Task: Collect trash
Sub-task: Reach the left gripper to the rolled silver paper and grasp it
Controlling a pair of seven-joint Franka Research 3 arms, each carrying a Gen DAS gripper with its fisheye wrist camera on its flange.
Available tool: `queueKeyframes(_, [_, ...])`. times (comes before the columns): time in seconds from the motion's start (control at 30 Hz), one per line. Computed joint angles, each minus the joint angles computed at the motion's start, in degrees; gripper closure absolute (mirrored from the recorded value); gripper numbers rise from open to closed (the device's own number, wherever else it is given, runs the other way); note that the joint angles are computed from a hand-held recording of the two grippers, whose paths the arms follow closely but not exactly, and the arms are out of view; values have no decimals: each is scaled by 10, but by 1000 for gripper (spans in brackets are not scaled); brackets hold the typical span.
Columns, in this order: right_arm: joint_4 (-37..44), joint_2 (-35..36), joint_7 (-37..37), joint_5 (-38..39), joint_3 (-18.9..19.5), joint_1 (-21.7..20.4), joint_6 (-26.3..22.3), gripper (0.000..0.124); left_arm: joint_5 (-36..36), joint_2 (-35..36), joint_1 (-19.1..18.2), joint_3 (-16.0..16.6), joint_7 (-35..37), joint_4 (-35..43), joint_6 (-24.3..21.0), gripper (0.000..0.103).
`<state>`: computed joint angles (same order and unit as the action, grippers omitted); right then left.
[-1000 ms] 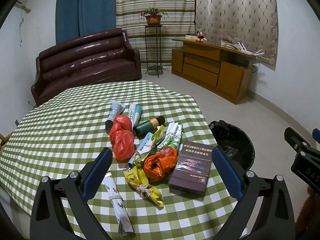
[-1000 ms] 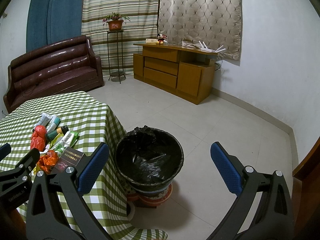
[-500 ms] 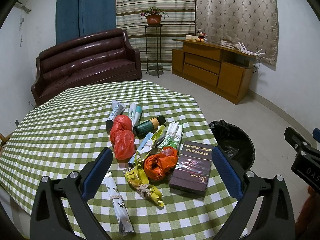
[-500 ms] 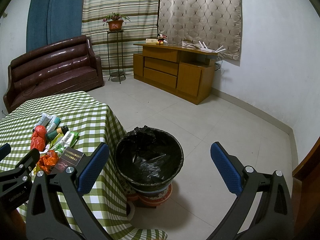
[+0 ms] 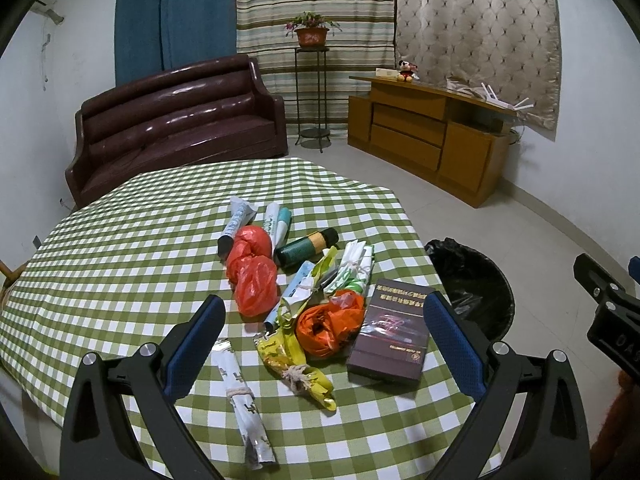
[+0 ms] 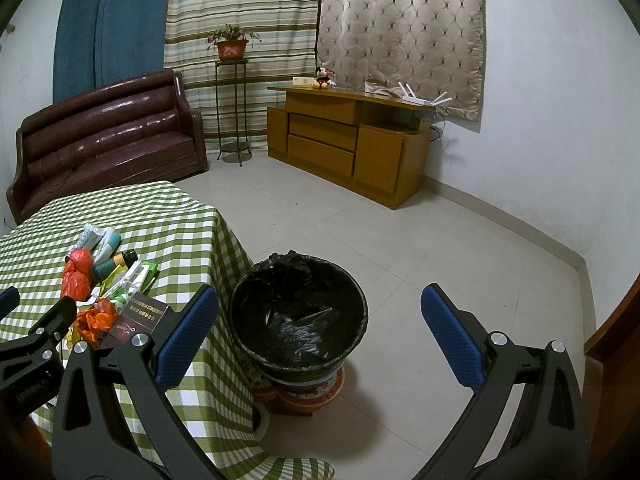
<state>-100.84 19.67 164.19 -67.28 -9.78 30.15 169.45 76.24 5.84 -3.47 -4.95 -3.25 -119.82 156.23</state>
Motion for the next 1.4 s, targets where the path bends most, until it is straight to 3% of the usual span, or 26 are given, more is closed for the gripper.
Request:
queueKeyframes(0.53, [7, 13, -24, 11, 8, 14, -10, 25, -54, -53, 35, 1, 37, -72, -16, 7])
queueKeyframes(0.93, [11, 29, -105, 88, 4, 44, -13, 25, -116, -75, 66, 1, 88, -117, 7, 7])
queueKeyframes(1.23, [10, 31, -123, 108, -10, 62, -13, 26, -187, -52, 62, -1, 161, -113, 22, 7])
queueKeyframes(1.4, [6, 30, -142, 133, -8, 60, -9, 26, -244, -39, 55, 0, 213, -115, 24, 12])
